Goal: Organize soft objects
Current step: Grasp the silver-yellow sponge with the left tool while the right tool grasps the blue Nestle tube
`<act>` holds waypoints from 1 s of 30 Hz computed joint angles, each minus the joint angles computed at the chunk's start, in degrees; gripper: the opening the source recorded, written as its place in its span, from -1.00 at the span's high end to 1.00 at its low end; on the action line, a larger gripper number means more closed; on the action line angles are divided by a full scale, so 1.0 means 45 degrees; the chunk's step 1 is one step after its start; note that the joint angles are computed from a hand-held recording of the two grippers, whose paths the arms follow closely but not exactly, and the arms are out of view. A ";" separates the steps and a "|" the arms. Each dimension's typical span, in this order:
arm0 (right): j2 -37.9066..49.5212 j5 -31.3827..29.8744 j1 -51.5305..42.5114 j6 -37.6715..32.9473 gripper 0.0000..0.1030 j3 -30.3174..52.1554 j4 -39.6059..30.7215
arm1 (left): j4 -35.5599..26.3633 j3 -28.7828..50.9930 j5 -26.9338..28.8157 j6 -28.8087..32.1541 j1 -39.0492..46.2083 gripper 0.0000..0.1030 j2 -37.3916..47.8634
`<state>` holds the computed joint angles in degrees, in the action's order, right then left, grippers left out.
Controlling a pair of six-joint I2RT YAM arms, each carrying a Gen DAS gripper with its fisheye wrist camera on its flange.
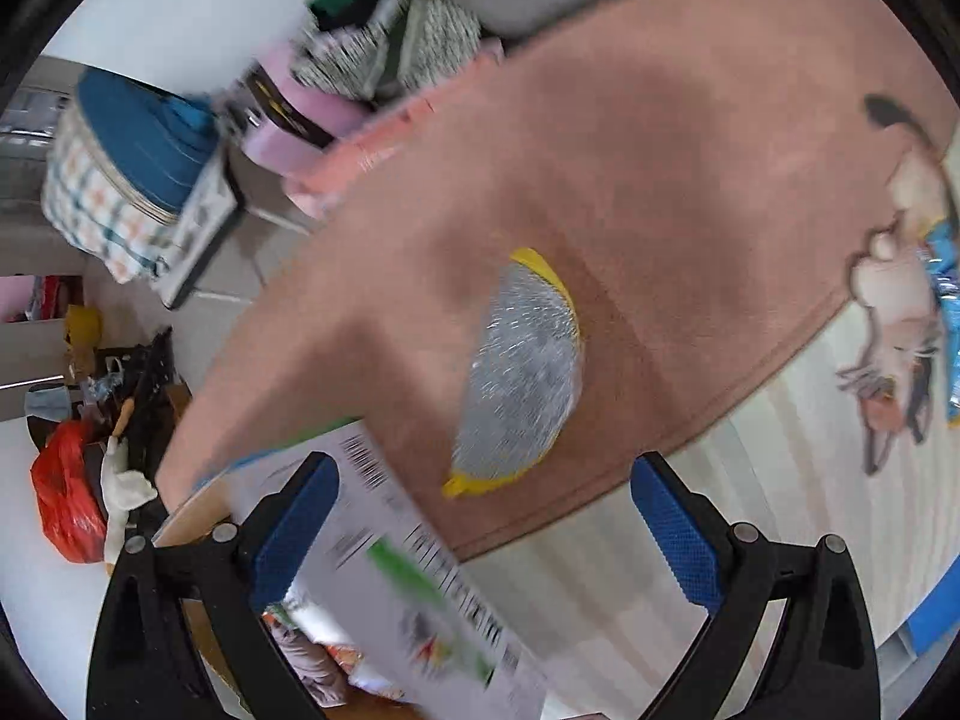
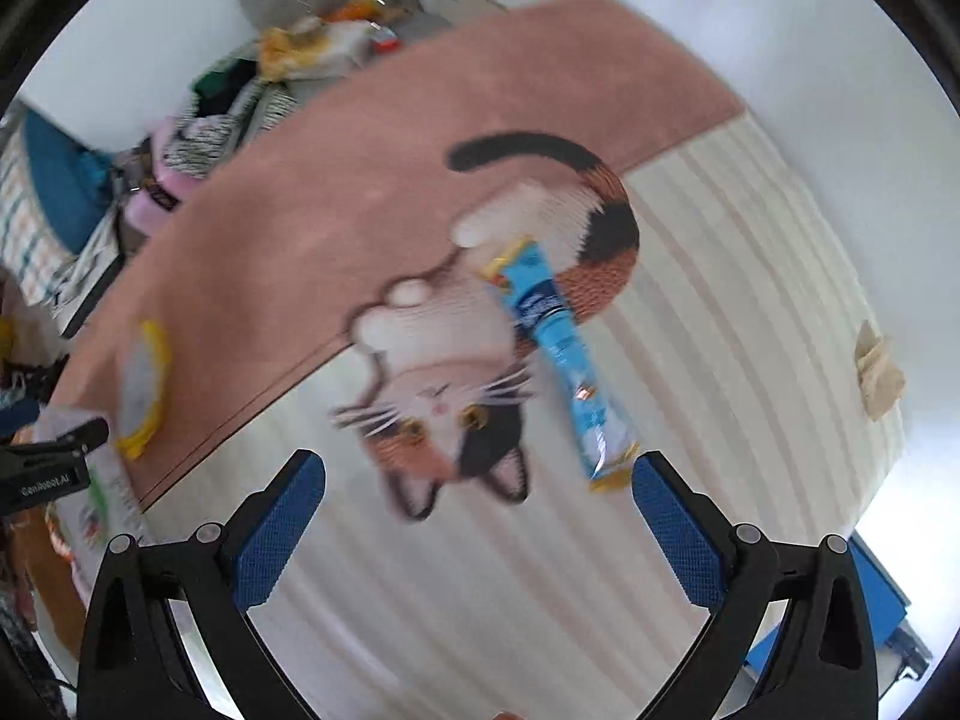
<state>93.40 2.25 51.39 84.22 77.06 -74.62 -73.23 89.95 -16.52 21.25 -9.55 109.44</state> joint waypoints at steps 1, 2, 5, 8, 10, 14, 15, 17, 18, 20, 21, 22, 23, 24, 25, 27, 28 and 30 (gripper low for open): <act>-0.0059 -0.0170 -0.0312 -0.0229 -1.00 -0.0480 0.0362 | 0.0110 0.0054 -0.0120 -0.0147 -0.0065 -0.94 0.0489; -0.0111 -0.0412 -0.0732 -0.0586 -1.00 -0.1110 0.0929 | 0.0117 0.0230 -0.0186 -0.0350 -0.0092 -0.94 0.1079; 0.0235 -0.0901 -0.1531 -0.1393 -1.00 -0.2109 0.1809 | 0.0213 0.0619 -0.0303 -0.0788 -0.0113 -0.94 0.2234; 0.0591 -0.1427 -0.2294 -0.2168 -1.00 -0.3073 0.2754 | 0.0097 0.0946 -0.0221 -0.0871 -0.0097 -0.94 0.2937; 0.0831 -0.1852 -0.2646 -0.2594 -1.00 -0.3546 0.3298 | -0.0032 0.1136 -0.0104 -0.0833 -0.0088 -0.94 0.3266; 0.1087 -0.2447 -0.2977 -0.3067 -0.99 -0.4176 0.4180 | -0.0143 0.1720 0.0327 -0.0968 -0.0004 -0.94 0.3634; 0.1202 -0.2581 -0.3050 -0.3181 -0.96 -0.4269 0.4327 | -0.0223 0.1851 0.0427 -0.0976 0.0065 -0.93 0.3697; 0.1346 -0.2790 -0.3179 -0.3325 -0.85 -0.4503 0.4749 | -0.0565 0.2243 0.0779 -0.1120 0.0166 -0.86 0.3937; 0.1424 -0.2779 -0.3162 -0.3345 -0.86 -0.4482 0.4735 | -0.0725 0.2464 0.0962 -0.1164 0.0190 -0.80 0.4072; 0.1451 -0.2718 -0.3205 -0.3407 -0.79 -0.4502 0.4793 | -0.1043 0.2809 0.1318 -0.1195 0.0275 -0.58 0.4234; 0.1414 -0.2681 -0.3196 -0.3378 -0.70 -0.4493 0.4756 | -0.1288 0.3043 0.1537 -0.1191 0.0323 -0.34 0.4343; 0.1383 -0.2629 -0.3209 -0.3400 -0.64 -0.4409 0.4653 | -0.1527 0.3151 0.1737 -0.1224 0.0311 -0.21 0.4346; 0.1336 -0.2579 -0.3178 -0.3381 -0.49 -0.4344 0.4551 | -0.1709 0.3277 0.1834 -0.1259 0.0265 0.05 0.4376; 0.1347 -0.2521 -0.3161 -0.3417 -0.39 -0.4198 0.4409 | -0.1822 0.3311 0.1819 -0.1284 0.0214 0.05 0.4372; 0.1491 -0.2472 -0.3314 -0.3615 -0.19 -0.4018 0.4355 | -0.1747 0.3148 0.1763 -0.1246 0.0121 0.05 0.4241; 0.1695 -0.2404 -0.3476 -0.3792 0.26 -0.3586 0.4093 | -0.1548 0.2824 0.1717 -0.1359 0.0000 0.08 0.3983; 0.1691 -0.2458 -0.3486 -0.3783 0.32 -0.3545 0.4078 | -0.1527 0.2711 0.1830 -0.1451 -0.0018 0.08 0.3907; 0.1640 -0.2404 -0.3440 -0.3627 0.57 -0.3515 0.4059 | -0.1714 0.2684 0.2257 -0.1722 0.0071 0.10 0.3808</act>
